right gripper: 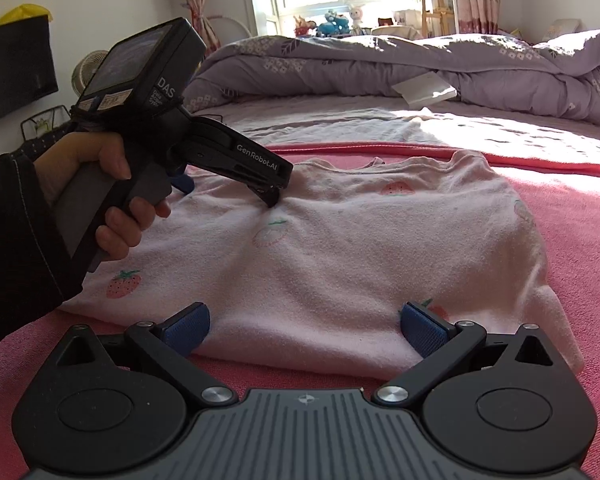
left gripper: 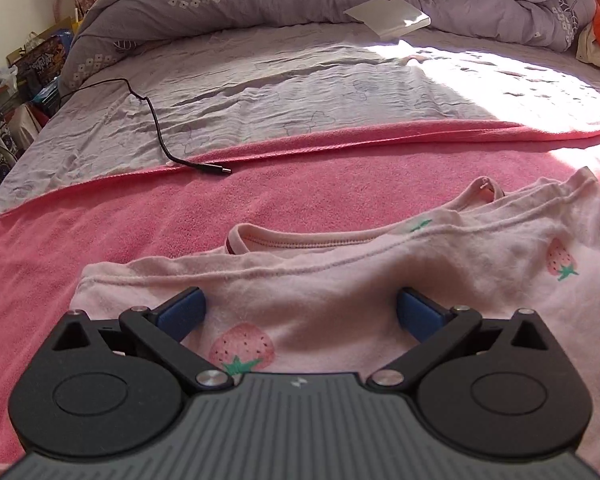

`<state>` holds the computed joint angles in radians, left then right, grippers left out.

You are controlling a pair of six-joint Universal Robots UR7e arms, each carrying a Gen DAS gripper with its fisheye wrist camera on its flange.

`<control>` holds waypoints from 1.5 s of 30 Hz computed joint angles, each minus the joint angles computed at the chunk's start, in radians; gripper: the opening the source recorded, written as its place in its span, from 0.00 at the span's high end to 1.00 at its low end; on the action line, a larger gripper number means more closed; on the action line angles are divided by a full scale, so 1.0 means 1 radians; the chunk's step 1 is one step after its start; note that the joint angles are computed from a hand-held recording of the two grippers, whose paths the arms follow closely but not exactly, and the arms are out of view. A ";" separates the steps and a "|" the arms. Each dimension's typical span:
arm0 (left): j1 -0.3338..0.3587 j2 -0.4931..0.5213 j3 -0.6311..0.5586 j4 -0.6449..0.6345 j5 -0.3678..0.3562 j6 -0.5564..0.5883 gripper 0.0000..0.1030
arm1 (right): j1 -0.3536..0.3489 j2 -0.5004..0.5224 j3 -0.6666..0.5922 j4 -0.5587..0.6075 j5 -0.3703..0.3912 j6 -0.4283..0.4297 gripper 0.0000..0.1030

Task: Fold clothes

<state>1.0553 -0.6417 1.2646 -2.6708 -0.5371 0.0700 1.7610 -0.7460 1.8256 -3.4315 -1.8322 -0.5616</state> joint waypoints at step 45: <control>-0.204 -0.085 0.559 -0.894 0.119 0.344 0.01 | -0.211 -0.297 0.290 -0.137 0.346 0.464 0.00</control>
